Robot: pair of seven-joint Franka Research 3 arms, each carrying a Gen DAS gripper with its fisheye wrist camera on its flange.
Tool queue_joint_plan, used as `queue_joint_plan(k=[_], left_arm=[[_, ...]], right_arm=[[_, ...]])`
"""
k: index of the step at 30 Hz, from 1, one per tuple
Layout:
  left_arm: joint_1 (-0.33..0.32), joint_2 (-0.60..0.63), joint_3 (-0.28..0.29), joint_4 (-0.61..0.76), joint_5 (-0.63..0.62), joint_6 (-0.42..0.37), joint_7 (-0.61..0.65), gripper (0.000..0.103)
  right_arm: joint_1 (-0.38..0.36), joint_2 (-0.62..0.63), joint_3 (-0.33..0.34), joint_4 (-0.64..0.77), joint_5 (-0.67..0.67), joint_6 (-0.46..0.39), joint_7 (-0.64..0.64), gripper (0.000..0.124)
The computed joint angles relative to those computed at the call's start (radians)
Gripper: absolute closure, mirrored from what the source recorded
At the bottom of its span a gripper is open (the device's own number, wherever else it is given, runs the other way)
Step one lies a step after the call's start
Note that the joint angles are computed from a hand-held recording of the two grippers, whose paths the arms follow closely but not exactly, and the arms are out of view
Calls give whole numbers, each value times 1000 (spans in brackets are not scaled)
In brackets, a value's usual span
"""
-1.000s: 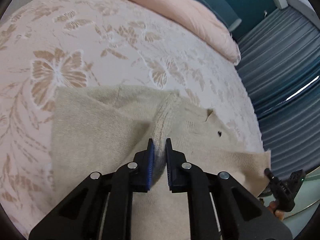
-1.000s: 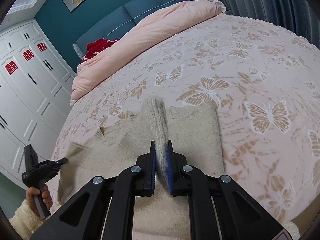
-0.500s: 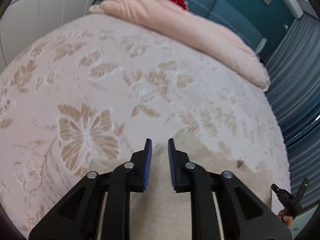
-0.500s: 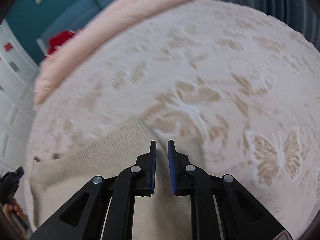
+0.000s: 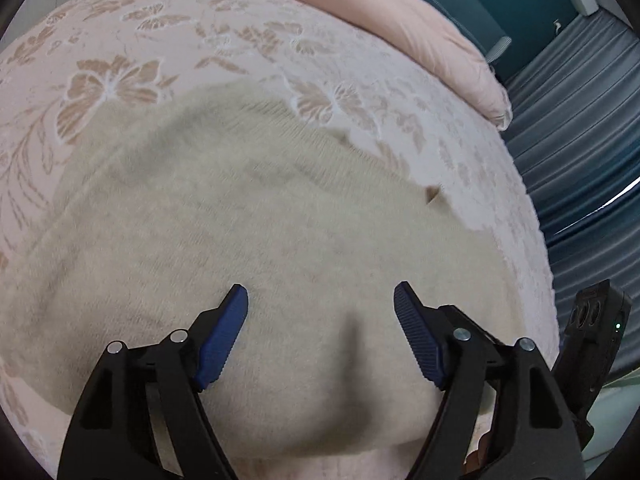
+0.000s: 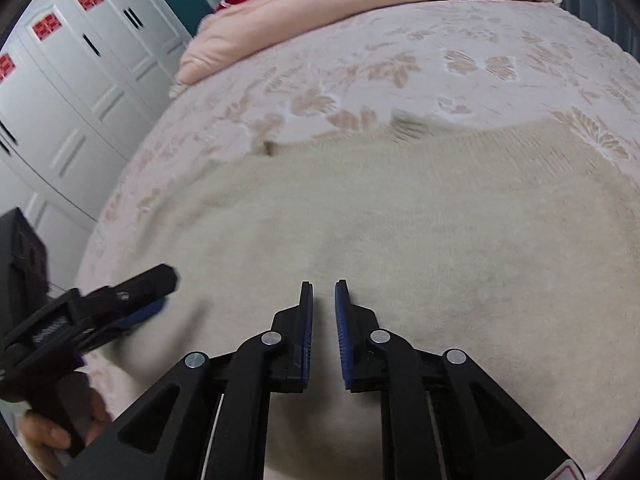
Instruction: Fold small clothes
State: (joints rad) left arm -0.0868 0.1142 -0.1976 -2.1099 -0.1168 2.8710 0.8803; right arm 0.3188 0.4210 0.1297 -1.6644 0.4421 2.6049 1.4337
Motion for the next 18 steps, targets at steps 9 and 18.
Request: queue_joint_plan(k=[9, 18], left_arm=[[1, -61, 24, -125, 29, 84, 6, 32], [-23, -180, 91, -279, 28, 137, -90, 39]], right_arm=[[65, -178, -254, -286, -86, 81, 109, 124], [23, -214, -122, -197, 154, 44, -56, 108]])
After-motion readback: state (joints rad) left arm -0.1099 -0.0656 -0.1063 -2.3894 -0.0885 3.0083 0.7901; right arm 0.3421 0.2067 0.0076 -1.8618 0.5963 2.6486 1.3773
